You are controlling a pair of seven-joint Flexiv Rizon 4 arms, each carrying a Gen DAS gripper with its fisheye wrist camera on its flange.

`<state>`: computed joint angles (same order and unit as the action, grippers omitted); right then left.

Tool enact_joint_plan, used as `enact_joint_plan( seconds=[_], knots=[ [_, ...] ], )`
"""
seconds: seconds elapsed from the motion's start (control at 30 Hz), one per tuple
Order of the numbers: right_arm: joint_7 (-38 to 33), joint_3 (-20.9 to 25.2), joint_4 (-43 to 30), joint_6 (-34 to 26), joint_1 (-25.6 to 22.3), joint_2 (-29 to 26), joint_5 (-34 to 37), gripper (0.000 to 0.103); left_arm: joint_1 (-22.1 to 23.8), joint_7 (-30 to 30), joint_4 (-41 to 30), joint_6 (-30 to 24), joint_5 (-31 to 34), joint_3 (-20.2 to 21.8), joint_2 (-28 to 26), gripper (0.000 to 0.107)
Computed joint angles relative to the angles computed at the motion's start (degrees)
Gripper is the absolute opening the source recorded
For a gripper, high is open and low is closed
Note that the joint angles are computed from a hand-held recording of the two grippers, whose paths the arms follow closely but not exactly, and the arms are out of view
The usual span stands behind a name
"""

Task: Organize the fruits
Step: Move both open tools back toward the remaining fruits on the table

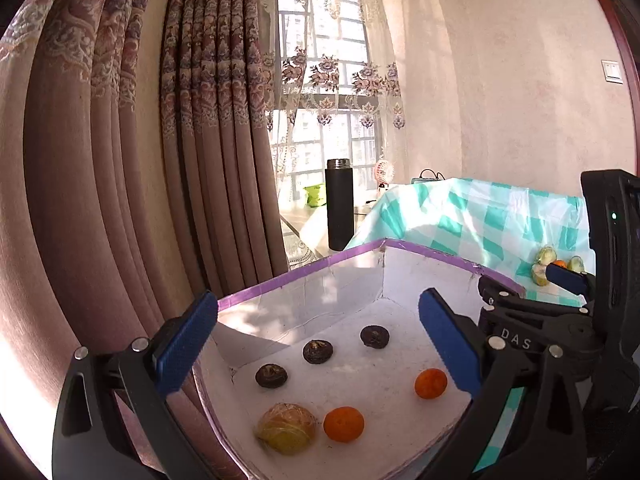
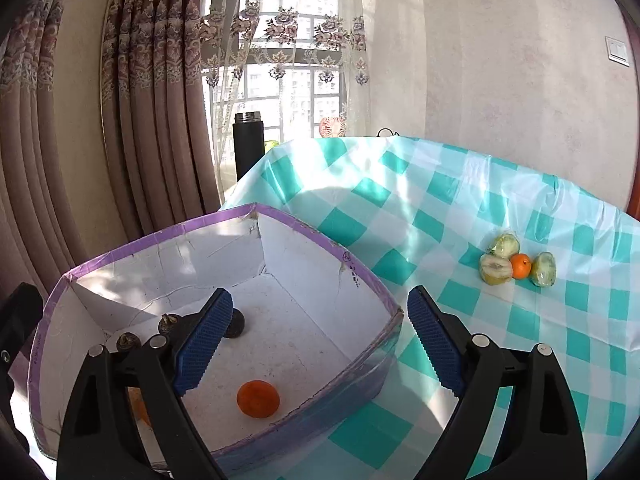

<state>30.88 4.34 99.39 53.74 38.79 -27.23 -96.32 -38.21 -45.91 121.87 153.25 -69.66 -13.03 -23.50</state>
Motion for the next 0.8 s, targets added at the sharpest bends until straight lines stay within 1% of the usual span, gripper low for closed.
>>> enact_joint_plan(
  seconds=[0.07, 0.23, 0.33, 0.47, 0.5, 0.57, 0.63, 0.7, 0.73, 0.77, 0.8],
  knots=[
    [3.72, 0.09, 2.88, -1.28, -1.12, 1.93, 0.61, 0.086, -0.99, 1.2, 0.27, 2.38, 5.1, 0.45, -1.48, 0.101],
    [8.16, 0.83, 9.59, -5.88, -3.99, 5.65, 3.34, 0.086, -2.62, 4.19, -0.2, 1.69, 14.58, 0.28, -4.26, 0.101],
    [6.76, 1.49, 13.12, -7.79, -6.15, 6.95, 7.11, 0.086, -2.76, 4.55, -0.08, -2.19, 19.96, 0.09, -4.67, 0.101],
    [5.38, 1.75, 16.84, -6.86, -9.3, 7.72, 12.97, 0.086, -1.19, 2.33, -1.39, -9.12, 32.76, 0.58, -5.94, 0.101],
    [5.58, 1.63, 17.7, -6.44, -9.96, 7.88, 13.52, 0.086, -1.31, 2.46, -2.47, -11.01, 34.44, 0.83, -6.54, 0.101],
    [5.77, 1.18, 19.28, -5.03, -11.58, 8.19, 13.87, 0.086, -0.32, 1.48, -5.13, -17.32, 38.03, 0.37, -7.66, 0.101],
    [5.51, 0.81, 20.62, -4.6, -12.88, 8.46, 14.25, 0.086, 3.35, -2.68, -8.19, -25.4, 43.15, -2.27, -8.64, 0.101],
    [5.87, 0.27, 21.84, -2.26, -14.87, 8.71, 13.4, 0.086, 4.78, -5.32, -12.98, -33.4, 43.46, -3.78, -10.92, 0.101],
    [6.81, -0.13, 22.31, 0.38, -16.29, 8.8, 12.23, 0.086, 5.26, -6.42, -15.65, -37.43, 43.19, -4.31, -12.24, 0.101],
    [8.55, -0.67, 22.66, 2.54, -17.53, 8.94, 9.94, 0.086, 4.96, -7.26, -18.69, -41.24, 42.13, -4.04, -13.83, 0.101],
    [9.25, -0.93, 22.76, 3.67, -18.49, 8.93, 8.64, 0.086, 3.17, -8.03, -22.2, -44.69, 39.96, -2.03, -15.6, 0.101]
  ],
)
